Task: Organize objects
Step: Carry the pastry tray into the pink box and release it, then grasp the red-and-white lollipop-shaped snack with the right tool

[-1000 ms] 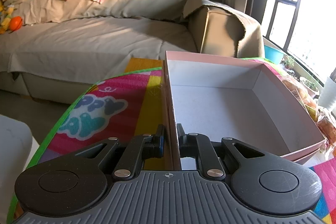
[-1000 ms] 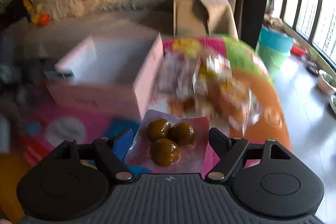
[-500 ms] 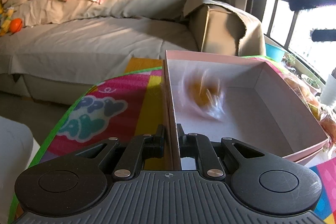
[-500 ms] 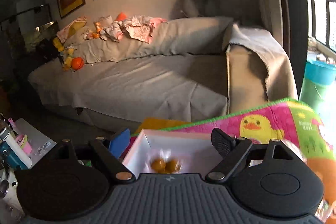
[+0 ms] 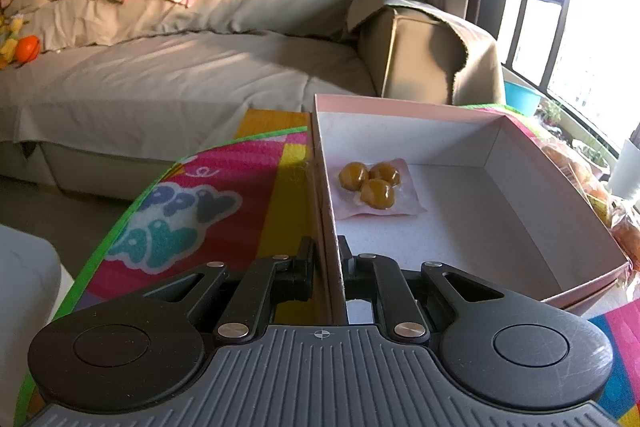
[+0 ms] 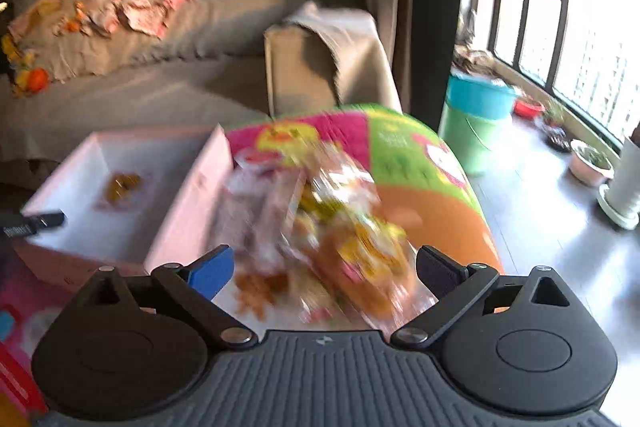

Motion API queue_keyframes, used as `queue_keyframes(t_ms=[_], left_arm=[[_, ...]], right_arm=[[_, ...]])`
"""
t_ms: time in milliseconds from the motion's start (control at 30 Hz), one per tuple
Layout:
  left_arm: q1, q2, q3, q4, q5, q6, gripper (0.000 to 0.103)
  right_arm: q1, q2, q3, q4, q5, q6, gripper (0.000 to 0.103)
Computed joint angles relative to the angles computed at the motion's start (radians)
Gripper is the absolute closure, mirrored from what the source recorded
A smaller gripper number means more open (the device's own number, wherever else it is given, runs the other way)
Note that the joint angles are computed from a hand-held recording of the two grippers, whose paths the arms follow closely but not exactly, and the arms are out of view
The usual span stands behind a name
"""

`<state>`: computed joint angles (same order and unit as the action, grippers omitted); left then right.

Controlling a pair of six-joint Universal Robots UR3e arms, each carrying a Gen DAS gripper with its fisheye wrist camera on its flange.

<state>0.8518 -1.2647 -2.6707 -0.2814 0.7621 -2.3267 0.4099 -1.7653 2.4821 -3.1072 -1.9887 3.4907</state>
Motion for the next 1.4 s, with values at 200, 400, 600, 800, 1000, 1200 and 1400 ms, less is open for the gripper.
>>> queue_keyframes(t_ms=[200,400,600,800,1000,1200,1400], left_arm=[[-0.003,0.009,0.005,-0.013,0.008,-0.003,0.091],[0.007,0.030,-0.004,-0.027,0.003,-0.003,0.090],[0.007,0.035,-0.011,-0.024,0.003,-0.002,0.090],[0.010,0.043,-0.011,-0.036,0.005,0.010,0.090],[0.016,0.062,-0.010,-0.066,0.004,0.028,0.090],[0.026,0.072,-0.002,-0.105,-0.009,0.041,0.090],[0.031,0.060,-0.014,-0.080,-0.019,0.034,0.089]], right_arm=[[-0.018,0.034,0.049,-0.061,0.009,0.030,0.004],[-0.012,0.106,0.052,-0.139,-0.049,-0.018,0.003],[-0.166,0.032,-0.031,-0.063,0.214,-0.098,0.004],[-0.275,0.323,-0.551,0.247,0.387,-0.122,0.004],[-0.295,0.807,-1.180,0.491,0.403,-0.033,0.021],[-0.226,1.057,-1.576,0.793,0.323,-0.109,0.062],[-0.288,0.849,-1.239,0.688,0.401,-0.128,0.074]])
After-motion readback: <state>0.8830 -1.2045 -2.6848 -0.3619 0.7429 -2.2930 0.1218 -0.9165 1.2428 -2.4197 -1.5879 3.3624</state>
